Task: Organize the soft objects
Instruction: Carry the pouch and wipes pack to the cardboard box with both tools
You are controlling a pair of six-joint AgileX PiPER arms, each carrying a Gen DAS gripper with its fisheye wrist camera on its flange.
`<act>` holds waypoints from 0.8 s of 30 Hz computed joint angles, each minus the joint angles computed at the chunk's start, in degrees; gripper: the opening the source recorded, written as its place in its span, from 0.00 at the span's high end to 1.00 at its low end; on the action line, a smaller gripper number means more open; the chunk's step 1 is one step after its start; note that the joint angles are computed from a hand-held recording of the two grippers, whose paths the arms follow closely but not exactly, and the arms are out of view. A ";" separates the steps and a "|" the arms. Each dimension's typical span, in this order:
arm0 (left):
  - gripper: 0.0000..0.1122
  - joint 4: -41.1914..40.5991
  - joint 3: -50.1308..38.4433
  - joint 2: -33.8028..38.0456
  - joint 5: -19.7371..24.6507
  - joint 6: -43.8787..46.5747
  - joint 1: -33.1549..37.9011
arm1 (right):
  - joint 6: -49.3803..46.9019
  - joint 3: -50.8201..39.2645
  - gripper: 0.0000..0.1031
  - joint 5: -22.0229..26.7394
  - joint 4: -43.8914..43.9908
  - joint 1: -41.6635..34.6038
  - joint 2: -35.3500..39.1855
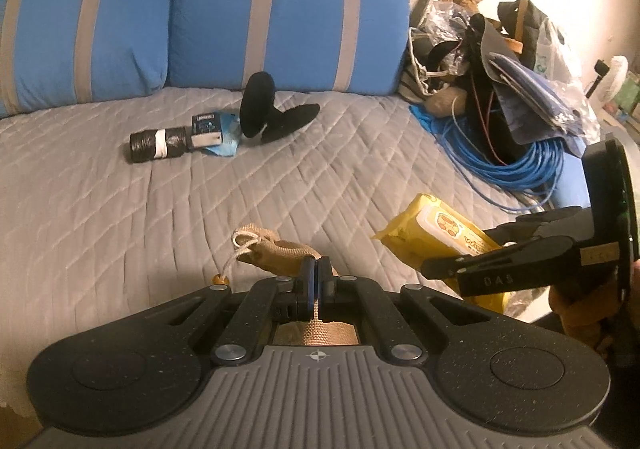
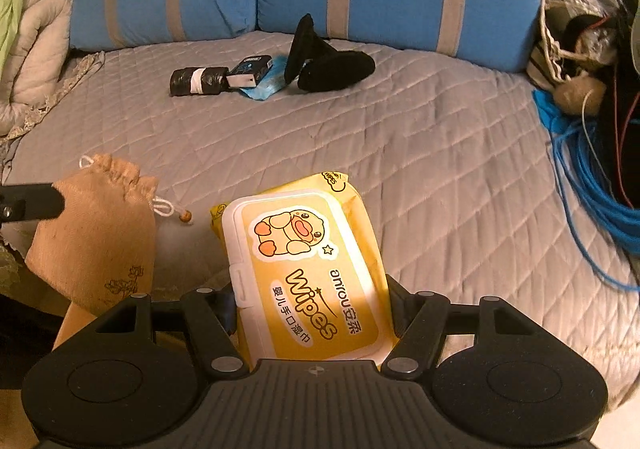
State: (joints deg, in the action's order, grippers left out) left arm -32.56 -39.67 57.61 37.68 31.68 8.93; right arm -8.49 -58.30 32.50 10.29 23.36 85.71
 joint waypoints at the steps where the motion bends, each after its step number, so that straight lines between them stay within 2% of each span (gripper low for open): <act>1: 0.99 0.04 0.49 -0.77 0.49 -0.13 0.05 | 0.31 0.71 0.33 0.10 -0.04 0.16 -0.70; 7: 0.99 0.96 2.94 -4.95 4.56 -0.24 0.61 | 2.17 3.87 0.33 0.70 0.46 1.06 -4.35; 13: 0.99 -0.66 5.24 -8.03 10.47 2.39 3.45 | 3.57 7.14 0.33 1.09 0.74 2.31 -8.27; 19: 0.98 0.93 6.92 -10.42 15.23 0.82 4.44 | 5.73 9.67 0.33 2.04 0.33 4.25 -11.07; 22: 0.94 4.18 7.10 -10.26 16.16 -2.68 2.36 | 6.44 10.55 0.32 2.64 0.29 5.44 -12.21; 24: 0.79 9.17 6.97 -10.07 15.31 -8.50 -1.57 | 6.82 11.02 0.32 3.19 0.46 6.30 -12.95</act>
State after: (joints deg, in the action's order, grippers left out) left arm -23.39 -32.70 47.54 52.99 23.17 7.36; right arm -1.67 -47.27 35.69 10.75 29.67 72.76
